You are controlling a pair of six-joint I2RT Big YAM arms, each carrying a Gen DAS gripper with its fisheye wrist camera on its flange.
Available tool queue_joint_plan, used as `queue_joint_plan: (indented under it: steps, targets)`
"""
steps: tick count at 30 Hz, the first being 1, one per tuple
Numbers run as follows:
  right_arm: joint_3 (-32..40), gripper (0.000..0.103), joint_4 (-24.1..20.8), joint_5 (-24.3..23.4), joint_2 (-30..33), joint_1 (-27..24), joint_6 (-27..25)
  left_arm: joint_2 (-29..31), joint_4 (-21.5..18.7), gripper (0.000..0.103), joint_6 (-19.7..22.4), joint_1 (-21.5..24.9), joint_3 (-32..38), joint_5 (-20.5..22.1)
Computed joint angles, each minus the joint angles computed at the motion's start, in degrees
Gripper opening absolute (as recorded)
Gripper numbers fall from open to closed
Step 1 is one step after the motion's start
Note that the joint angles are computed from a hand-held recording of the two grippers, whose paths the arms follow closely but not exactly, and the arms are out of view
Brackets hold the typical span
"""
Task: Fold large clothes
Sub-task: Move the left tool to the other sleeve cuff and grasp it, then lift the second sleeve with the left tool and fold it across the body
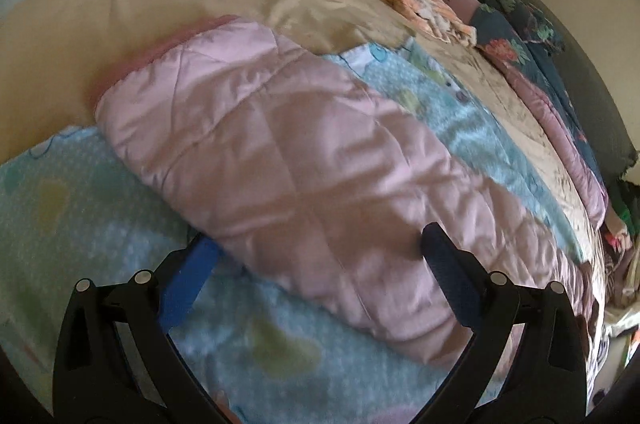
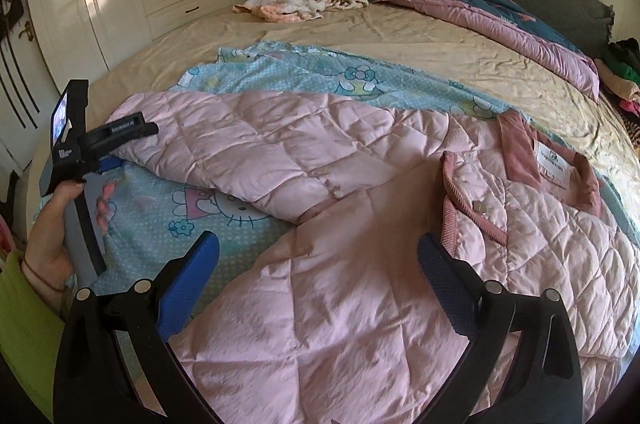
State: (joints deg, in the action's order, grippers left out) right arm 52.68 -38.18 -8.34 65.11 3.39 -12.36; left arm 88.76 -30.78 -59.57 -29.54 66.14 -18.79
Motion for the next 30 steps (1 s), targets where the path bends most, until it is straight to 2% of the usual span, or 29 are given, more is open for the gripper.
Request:
queue_joint_plan:
  steps: [5,7,9,12,16,19,23,30]
  targets:
    - [-0.9,0.099,0.7,-0.4,0.3,-0.6,0.9,-0.4,3.8,0.094,-0.9,1.5,-1.4,0.0]
    - [-1.4,0.099,1.1,-0.7,0.2,-1.0,1.6,-1.1,6.1,0.084,-0.5,1.8,-2.7,-0.6]
    - [-1.8,0.099,1.3,-1.4,-0.1,-1.6,2.3,-2.5,8.5,0.045,0.5,1.9,-4.2,-2.4]
    - [-2.6,0.099,1.4,-2.7,-1.3,-2.6,2.9,-5.5,14.1,0.025,3.5,1.4,-6.8,-4.4]
    - [-3.9,0.099,1.0,-4.6,-4.3,-4.5,3.1,-8.5,15.5,0.022,7.1,-0.6,-6.9,-7.0]
    - [-4.7,0.099,0.1,-5.1,-7.0,-6.4,2.2,-10.5,15.5,0.020,8.3,-2.1,-6.4,-8.0]
    - [-5.0,0.099,-1.2,-5.3,-9.6,-9.2,1.3,-11.3,13.2,0.016,10.9,-4.5,-2.9,-9.4]
    - [-5.3,0.099,-4.1,-8.6,-14.0,-17.5,0.0,-10.7,9.3,0.011,15.9,-9.6,4.7,-13.3]
